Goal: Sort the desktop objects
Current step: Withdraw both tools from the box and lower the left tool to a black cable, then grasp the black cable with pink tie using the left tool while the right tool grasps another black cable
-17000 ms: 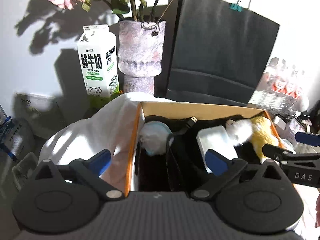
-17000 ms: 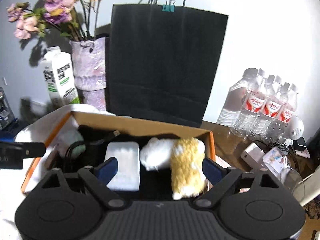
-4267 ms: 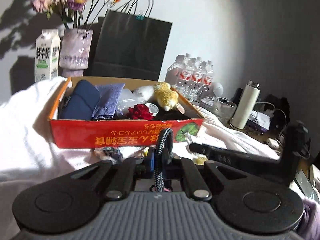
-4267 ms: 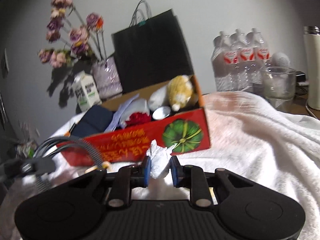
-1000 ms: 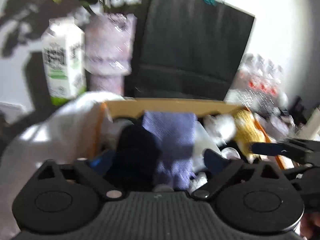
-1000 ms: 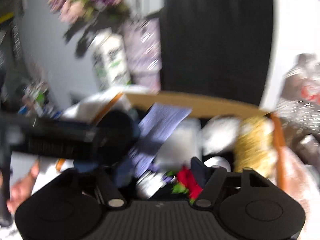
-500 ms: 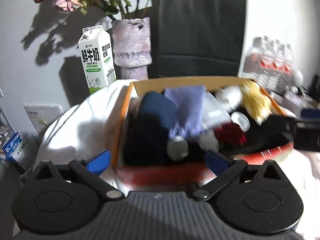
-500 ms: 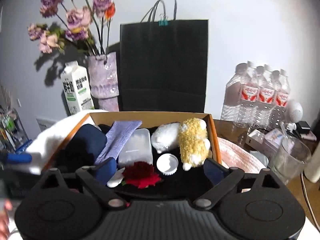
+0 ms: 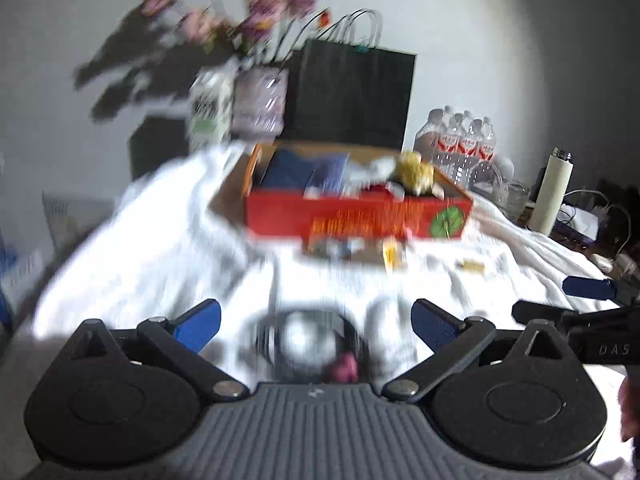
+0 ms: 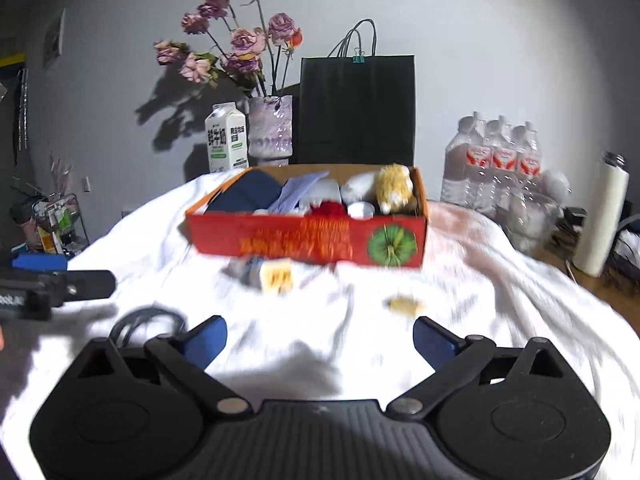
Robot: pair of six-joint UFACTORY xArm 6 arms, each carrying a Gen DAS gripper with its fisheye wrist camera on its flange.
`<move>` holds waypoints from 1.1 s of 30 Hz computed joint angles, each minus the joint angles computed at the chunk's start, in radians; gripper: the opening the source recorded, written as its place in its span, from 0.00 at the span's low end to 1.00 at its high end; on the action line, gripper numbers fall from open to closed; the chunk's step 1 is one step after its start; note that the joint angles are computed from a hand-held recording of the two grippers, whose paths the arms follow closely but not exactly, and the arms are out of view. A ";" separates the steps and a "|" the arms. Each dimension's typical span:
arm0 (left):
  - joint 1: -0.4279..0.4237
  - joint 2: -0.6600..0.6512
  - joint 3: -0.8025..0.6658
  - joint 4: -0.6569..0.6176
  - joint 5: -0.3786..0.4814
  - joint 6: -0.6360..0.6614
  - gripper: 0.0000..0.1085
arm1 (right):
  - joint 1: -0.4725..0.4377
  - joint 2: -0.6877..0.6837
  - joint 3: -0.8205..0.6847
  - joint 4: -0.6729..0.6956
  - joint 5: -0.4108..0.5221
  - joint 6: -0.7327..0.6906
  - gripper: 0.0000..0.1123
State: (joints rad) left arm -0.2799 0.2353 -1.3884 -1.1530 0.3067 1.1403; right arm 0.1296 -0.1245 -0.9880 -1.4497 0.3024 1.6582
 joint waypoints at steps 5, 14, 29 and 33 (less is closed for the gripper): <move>-0.017 -0.106 0.175 -0.065 -0.024 0.101 0.95 | 0.056 -0.090 0.123 -0.141 0.010 0.274 0.89; -0.040 0.002 0.052 -0.213 -0.037 0.265 0.65 | 0.069 -0.049 0.085 -0.200 0.020 0.330 0.87; -0.030 0.189 -0.143 0.065 0.082 0.162 0.17 | 0.049 0.048 0.021 -0.176 -0.055 0.286 0.84; 0.044 0.125 -0.133 -0.072 0.293 0.152 0.12 | 0.049 0.048 0.017 -0.174 -0.056 0.275 0.83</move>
